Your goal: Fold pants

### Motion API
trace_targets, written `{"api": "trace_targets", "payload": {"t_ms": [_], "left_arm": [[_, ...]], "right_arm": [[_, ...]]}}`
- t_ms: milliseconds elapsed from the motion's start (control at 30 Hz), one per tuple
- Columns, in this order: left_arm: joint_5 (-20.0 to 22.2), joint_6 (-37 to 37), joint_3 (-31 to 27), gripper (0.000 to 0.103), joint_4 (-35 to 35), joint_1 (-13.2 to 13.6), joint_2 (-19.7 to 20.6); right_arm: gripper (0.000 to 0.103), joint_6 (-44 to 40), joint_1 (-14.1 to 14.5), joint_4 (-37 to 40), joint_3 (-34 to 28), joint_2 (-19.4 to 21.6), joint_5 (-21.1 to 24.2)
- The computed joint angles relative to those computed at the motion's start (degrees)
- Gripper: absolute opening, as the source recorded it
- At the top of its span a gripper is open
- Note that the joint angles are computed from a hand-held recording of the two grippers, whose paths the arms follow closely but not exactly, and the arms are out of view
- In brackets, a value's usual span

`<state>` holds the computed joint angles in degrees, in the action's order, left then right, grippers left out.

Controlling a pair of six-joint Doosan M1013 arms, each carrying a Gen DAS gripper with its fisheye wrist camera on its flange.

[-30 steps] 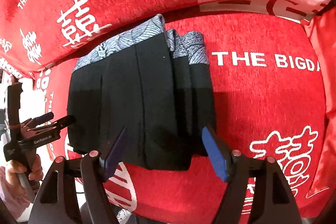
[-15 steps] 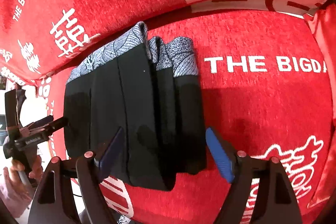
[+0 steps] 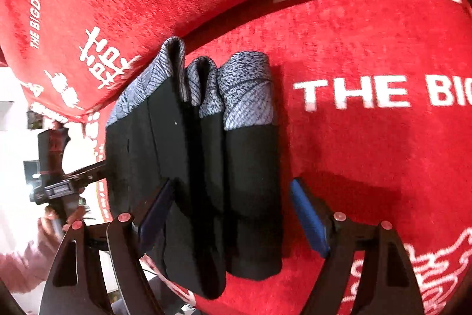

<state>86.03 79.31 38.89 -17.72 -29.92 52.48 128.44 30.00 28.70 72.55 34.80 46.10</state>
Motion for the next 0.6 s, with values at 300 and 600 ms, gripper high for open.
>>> {"api": "trace_targets", "payload": {"t_ms": [300, 600], "left_arm": [[-3.65, 0.79, 2.07, 0.103, -5.24, 0.4, 0.31], [-3.18, 0.14, 2.3, 0.103, -9.14, 0.99, 1.08]], "right_arm": [[0.084, -10.39, -0.97, 9.99, 0.59, 1.6, -2.14], [0.087, -12.92, -1.57, 15.17, 3.27, 0.68, -4.6]]}}
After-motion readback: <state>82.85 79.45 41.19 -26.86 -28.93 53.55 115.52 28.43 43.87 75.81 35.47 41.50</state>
